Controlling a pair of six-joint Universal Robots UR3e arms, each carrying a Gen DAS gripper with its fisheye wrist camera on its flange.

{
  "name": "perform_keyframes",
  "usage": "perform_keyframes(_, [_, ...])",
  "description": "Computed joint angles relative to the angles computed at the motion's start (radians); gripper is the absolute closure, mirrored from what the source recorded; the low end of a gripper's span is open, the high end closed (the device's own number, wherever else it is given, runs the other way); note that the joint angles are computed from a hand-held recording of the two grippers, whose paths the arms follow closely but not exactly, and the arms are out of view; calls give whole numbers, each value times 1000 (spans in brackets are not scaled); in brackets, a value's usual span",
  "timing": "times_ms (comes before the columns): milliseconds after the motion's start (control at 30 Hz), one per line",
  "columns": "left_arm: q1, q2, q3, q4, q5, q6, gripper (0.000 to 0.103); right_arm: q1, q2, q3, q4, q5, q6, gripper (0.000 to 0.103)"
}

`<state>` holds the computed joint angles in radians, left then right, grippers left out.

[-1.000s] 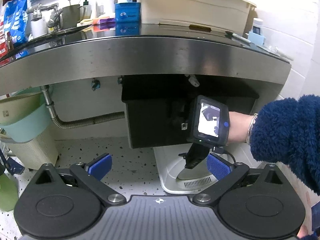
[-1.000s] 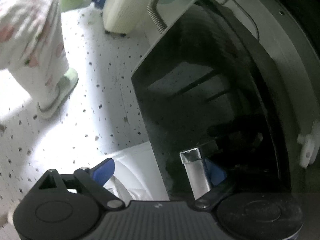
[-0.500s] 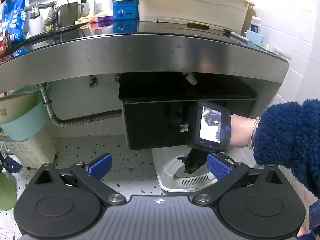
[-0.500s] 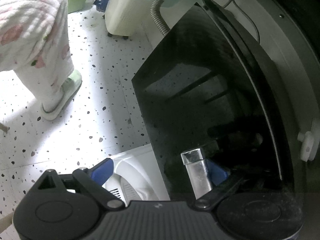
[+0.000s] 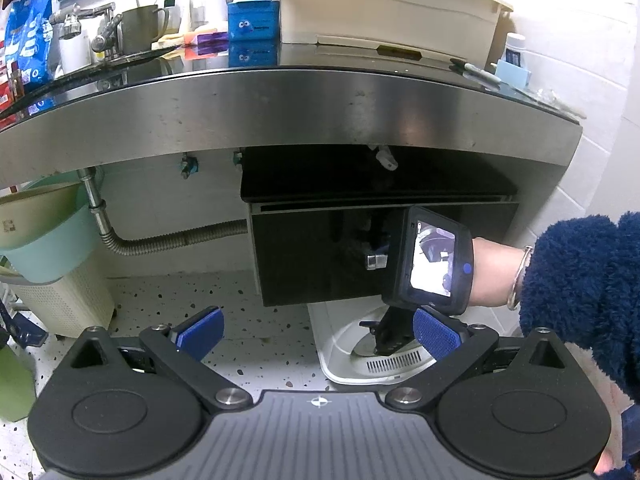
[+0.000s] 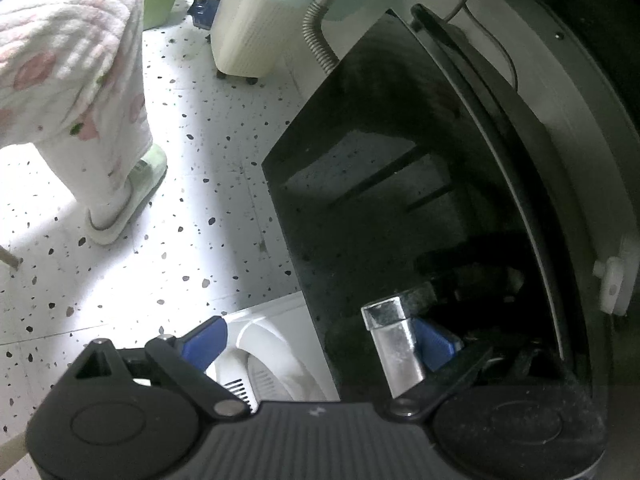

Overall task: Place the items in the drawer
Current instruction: 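Pull the drawer handle outward with the right gripper to open it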

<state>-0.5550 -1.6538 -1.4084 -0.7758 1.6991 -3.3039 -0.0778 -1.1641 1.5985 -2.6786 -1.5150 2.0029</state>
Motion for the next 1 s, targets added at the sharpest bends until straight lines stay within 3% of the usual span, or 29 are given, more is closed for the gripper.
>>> perform_keyframes(300, [9, 8, -12, 6, -4, -7, 1, -13, -101, 80, 50, 25, -56, 4])
perform_keyframes(633, [15, 9, -15, 4, -4, -12, 1, -48, -243, 237, 44, 112, -25, 10])
perform_keyframes(833, [47, 39, -52, 22, -94, -18, 1, -49, -269, 287, -3, 127, 23, 13])
perform_keyframes(1000, [31, 38, -60, 46, -56, -26, 1, -69, -321, 339, -52, 177, 97, 14])
